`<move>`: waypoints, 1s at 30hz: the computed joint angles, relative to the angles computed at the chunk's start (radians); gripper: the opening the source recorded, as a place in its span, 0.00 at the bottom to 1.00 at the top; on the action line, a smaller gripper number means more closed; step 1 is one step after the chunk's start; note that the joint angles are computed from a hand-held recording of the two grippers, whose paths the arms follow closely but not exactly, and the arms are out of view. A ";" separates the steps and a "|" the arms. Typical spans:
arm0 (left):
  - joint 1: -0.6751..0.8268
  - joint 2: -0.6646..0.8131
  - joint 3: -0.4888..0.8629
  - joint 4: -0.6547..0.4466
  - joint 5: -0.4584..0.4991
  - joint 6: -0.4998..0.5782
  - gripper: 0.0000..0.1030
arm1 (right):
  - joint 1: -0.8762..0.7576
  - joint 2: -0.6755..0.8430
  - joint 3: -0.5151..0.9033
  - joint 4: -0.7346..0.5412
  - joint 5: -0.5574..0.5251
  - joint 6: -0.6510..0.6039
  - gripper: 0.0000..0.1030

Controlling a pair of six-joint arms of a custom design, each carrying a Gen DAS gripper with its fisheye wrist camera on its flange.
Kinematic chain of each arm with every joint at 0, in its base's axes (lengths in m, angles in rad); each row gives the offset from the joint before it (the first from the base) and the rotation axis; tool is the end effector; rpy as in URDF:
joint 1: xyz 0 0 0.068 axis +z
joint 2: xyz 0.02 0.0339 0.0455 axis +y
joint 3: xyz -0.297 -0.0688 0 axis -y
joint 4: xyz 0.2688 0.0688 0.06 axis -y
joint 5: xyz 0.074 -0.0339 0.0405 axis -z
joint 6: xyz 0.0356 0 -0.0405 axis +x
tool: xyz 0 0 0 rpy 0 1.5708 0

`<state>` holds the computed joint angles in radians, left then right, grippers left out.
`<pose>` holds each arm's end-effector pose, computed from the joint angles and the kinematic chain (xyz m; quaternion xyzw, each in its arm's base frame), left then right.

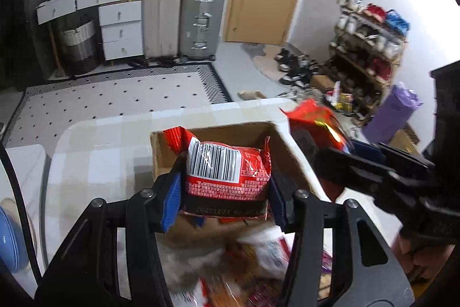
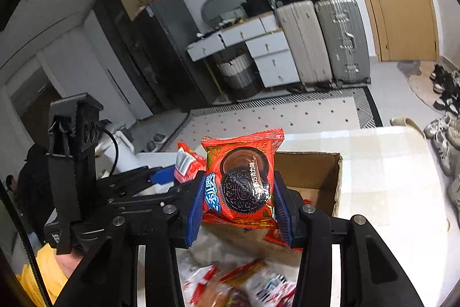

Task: Organize snacks
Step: 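Carry both held packs over the cardboard box with both tools, then open both tools to release the packs into the box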

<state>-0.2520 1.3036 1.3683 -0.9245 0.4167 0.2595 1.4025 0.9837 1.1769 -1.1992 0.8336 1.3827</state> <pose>0.2632 -0.0826 0.3965 0.3017 0.8692 -0.1926 0.3413 0.0528 0.1535 0.3885 0.1041 0.8792 0.1819 0.4278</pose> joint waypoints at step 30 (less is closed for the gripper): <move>-0.178 0.333 -0.065 0.238 -0.262 0.003 0.50 | -0.525 -0.065 -0.295 0.317 -0.484 -0.318 0.43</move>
